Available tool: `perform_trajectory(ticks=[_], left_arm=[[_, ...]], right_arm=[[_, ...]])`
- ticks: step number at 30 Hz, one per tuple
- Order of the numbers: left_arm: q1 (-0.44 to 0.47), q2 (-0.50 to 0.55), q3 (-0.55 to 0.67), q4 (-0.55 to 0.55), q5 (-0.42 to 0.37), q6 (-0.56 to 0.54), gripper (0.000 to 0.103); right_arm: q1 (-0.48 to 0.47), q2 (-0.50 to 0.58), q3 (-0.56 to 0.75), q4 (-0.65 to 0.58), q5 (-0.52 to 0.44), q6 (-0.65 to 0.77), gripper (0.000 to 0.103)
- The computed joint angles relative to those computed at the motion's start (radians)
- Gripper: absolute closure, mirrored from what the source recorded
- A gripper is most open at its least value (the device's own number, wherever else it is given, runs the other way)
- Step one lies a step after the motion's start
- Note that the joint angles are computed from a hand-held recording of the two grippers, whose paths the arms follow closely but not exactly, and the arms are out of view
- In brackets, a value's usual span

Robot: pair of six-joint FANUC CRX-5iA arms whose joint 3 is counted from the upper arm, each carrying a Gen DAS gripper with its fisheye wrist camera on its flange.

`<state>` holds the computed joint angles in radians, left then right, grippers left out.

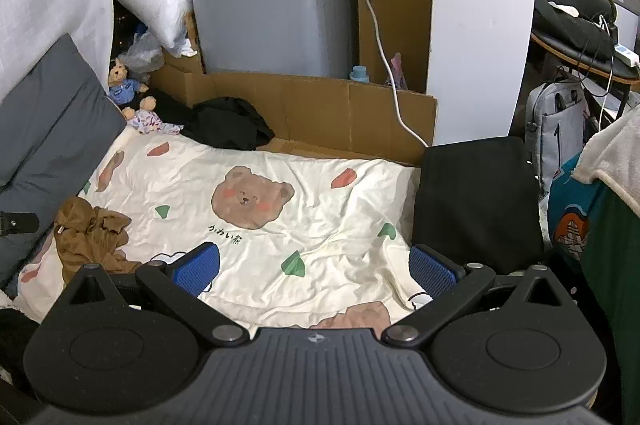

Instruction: Fold clothes

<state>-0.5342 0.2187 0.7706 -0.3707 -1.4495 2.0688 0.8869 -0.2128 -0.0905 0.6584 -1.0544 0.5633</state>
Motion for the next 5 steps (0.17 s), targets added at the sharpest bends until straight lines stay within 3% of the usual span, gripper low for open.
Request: perform_trajectory(ticks=[5], left_arm=[[-0.009, -0.010, -0.013, -0.008, 0.025, -0.006, 0.000]], right_arm=[[-0.001, -0.001, -0.001, -0.003, -0.001, 0.000, 0.000]])
